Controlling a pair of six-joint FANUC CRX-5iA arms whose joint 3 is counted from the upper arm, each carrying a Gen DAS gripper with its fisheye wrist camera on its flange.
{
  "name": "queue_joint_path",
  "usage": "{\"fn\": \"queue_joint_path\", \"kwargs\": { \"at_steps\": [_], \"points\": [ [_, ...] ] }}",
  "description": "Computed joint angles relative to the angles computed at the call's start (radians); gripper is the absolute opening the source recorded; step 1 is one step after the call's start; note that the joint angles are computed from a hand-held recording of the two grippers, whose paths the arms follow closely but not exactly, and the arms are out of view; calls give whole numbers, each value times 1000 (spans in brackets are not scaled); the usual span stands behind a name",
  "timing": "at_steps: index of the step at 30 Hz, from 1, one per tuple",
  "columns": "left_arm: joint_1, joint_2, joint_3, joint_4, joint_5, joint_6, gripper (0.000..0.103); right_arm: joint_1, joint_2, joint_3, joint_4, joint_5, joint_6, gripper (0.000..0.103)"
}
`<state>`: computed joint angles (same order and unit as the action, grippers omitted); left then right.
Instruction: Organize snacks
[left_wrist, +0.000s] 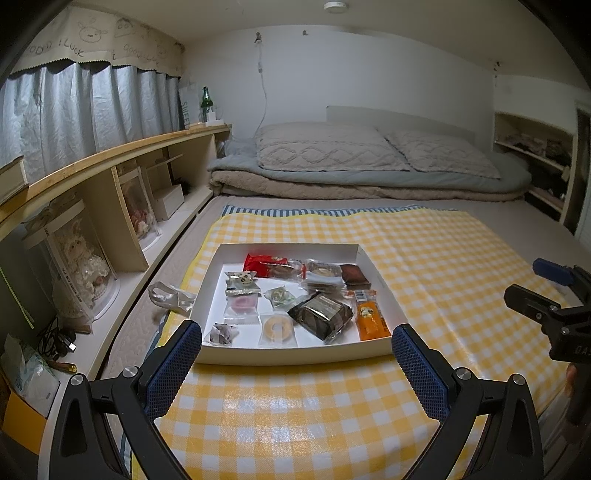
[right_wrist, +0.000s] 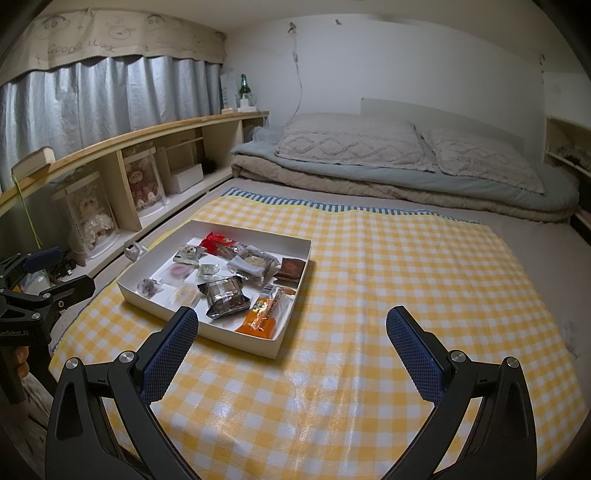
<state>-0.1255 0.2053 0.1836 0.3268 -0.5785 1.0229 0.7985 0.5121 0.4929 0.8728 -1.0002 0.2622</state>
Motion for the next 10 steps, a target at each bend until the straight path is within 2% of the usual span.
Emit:
{"fn": "queue_joint_path", "kwargs": {
  "at_steps": [10],
  "points": [
    [1, -9, -10, -7, 4, 26, 103, -1, -1, -1, -2, 3, 3, 103]
  ]
}}
